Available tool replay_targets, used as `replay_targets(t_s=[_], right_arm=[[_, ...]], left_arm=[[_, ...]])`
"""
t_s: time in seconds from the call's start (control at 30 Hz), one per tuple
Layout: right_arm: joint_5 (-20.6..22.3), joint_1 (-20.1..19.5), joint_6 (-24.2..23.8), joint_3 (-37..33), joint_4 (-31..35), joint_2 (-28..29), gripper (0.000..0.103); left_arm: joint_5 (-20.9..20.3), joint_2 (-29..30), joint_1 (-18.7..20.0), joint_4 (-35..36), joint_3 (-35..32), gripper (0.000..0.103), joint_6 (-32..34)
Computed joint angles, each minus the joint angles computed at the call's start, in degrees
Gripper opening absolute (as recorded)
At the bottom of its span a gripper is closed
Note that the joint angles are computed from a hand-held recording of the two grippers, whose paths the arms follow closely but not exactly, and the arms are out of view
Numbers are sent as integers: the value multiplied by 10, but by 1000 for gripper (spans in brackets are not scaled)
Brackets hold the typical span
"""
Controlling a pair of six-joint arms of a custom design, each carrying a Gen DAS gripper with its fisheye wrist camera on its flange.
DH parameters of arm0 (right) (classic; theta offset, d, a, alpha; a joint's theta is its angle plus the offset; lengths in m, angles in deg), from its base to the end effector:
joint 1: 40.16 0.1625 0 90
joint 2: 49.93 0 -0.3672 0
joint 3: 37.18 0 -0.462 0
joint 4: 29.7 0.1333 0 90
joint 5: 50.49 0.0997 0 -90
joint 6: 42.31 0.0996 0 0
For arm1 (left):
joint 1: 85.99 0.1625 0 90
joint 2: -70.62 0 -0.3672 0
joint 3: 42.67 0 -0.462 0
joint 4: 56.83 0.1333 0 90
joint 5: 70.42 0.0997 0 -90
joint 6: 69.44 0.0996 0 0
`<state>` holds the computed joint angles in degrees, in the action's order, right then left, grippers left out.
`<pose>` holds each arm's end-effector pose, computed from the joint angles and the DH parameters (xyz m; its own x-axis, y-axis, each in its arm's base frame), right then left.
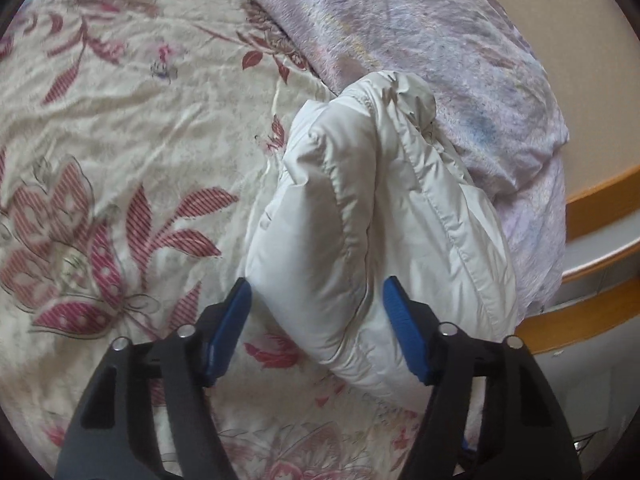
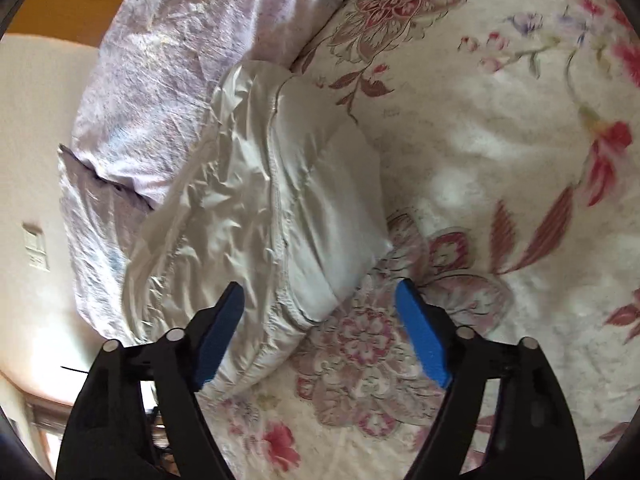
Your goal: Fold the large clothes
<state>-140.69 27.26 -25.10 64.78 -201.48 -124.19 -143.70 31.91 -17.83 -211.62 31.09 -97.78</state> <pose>-0.1260 -0.6492 0.3235 -0.8143 0.5295 -0.2377 0.4880 0.4031 -0.7742 -0.1468 -0.8016 0.0934 -0.9825 -0.1856 0.0156 -0.1629 0.8156 -0.5552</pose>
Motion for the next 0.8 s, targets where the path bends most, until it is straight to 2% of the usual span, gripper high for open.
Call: replay_targets(t_s=[0.13,0.23,0.3,0.37,0.5,0.57,0.8], right_arm=[[34,-5,5,-5,-20,17,60],[34,-4,14,-9,-43,28,58],[30,-3,21,-13,-55,35,53],[10,3,17,-20,-60,43,41],[9,6,7,-16,-90,46,29],[2,11,-6,-15,-98,46,23],[6,19,-26,-3,-98,34,19]], left_arm=[[-30,8,10,-40,3,52,-33],[-44,12,15,-64,5,46,-52],[-45,15,15,-73,5,42,-54],[-44,17,14,-83,5,37,-52],[-44,19,11,-106,7,25,-40],[-46,19,10,-112,9,22,-33],[-54,0,8,-139,34,18,-15]])
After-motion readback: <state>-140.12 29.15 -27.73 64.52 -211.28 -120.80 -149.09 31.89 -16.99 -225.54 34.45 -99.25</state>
